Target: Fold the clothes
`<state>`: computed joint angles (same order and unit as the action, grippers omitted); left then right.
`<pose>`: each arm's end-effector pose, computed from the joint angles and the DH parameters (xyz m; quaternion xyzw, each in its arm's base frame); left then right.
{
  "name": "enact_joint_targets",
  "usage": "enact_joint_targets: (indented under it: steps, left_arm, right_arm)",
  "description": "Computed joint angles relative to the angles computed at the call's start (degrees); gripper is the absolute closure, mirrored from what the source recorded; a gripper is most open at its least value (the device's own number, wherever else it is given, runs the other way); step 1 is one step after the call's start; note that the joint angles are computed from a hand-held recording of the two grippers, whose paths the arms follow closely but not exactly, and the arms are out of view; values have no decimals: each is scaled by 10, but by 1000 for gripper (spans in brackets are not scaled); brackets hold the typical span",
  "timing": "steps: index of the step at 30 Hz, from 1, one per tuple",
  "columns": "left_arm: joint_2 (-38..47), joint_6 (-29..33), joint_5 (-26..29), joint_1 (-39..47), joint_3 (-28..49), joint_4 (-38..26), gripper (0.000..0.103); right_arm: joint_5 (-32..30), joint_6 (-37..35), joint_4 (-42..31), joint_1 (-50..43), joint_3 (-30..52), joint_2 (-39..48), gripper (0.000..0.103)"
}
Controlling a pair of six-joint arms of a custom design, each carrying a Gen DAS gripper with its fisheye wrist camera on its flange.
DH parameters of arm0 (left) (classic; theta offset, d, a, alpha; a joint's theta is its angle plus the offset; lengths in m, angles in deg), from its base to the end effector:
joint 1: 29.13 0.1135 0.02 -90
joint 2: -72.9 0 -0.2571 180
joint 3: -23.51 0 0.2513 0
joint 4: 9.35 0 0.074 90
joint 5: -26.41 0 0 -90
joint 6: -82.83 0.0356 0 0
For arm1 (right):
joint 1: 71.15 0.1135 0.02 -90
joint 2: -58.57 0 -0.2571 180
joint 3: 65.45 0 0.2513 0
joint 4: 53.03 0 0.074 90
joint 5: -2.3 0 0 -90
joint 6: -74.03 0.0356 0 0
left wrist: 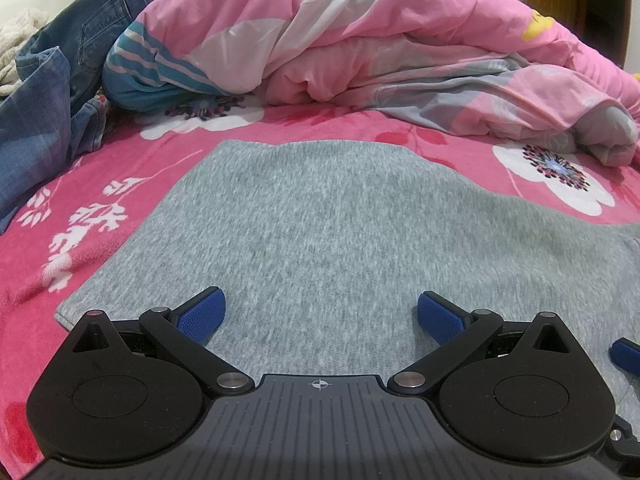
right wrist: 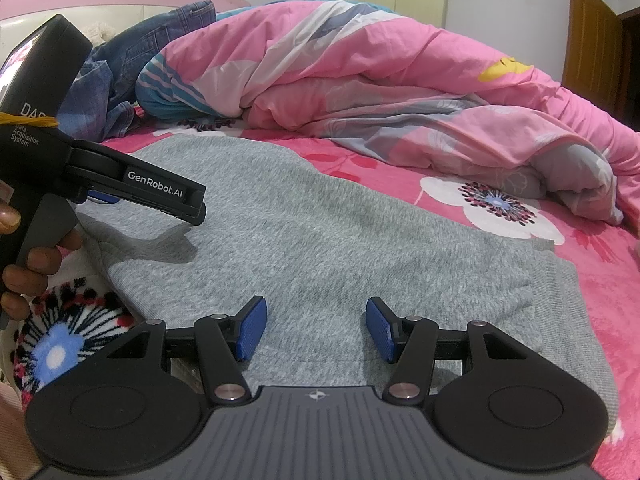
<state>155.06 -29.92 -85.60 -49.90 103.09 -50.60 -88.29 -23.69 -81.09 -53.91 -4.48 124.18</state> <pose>0.2975 -0.0986 0.2828 -0.0904 0.9016 0.0204 0.4226 0.2449 0.0764 0.2681 -0.1920 0.8563 0.0443 0.4774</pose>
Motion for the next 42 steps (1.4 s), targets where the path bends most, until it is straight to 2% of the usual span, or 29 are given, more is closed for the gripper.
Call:
enact_joint_targets:
  steps: [3, 6, 9, 12, 14, 18, 20, 26, 31, 35, 39, 42]
  left_arm:
    - [-8, 0, 7, 4, -6, 6, 0]
    - [-35, -8, 25, 15, -33, 39, 0]
    - [-52, -16, 44, 30, -51, 65, 0]
    - [-53, -21, 48, 37, -54, 85, 0]
    - [-50, -21, 47, 39, -54, 101, 0]
    - [-33, -9, 27, 26, -47, 140, 0]
    - [-16, 8, 10, 12, -37, 149, 0]
    - [36, 78, -43, -26, -4, 163, 0]
    - [57, 89, -20, -19, 19, 134, 0]
    - [37, 79, 9, -7, 1, 134, 0]
    - [-5, 72, 29, 11, -38, 159, 0]
    - [-32, 70, 28, 30, -62, 169, 0]
  right_arm:
    - [1, 1, 0, 1, 0, 0, 45]
    - [5, 6, -5, 3, 3, 1, 45]
    - [6, 8, -33, 8, 18, -2, 45]
    - [-19, -9, -73, 2, 28, -18, 45]
    - [-62, -26, -98, -20, 34, -31, 45]
    - [-230, -83, -189, -117, 95, -8, 45]
    - [-265, -126, -200, -146, 121, 5, 44]
    - [-274, -199, -158, -189, 228, 107, 45]
    - [-284, -217, -143, -185, 308, 212, 45]
    - [-281, -227, -149, -177, 325, 259, 45]
    - [-273, -198, -181, -191, 336, 281, 45]
    - [-292, -160, -195, -212, 340, 265, 45]
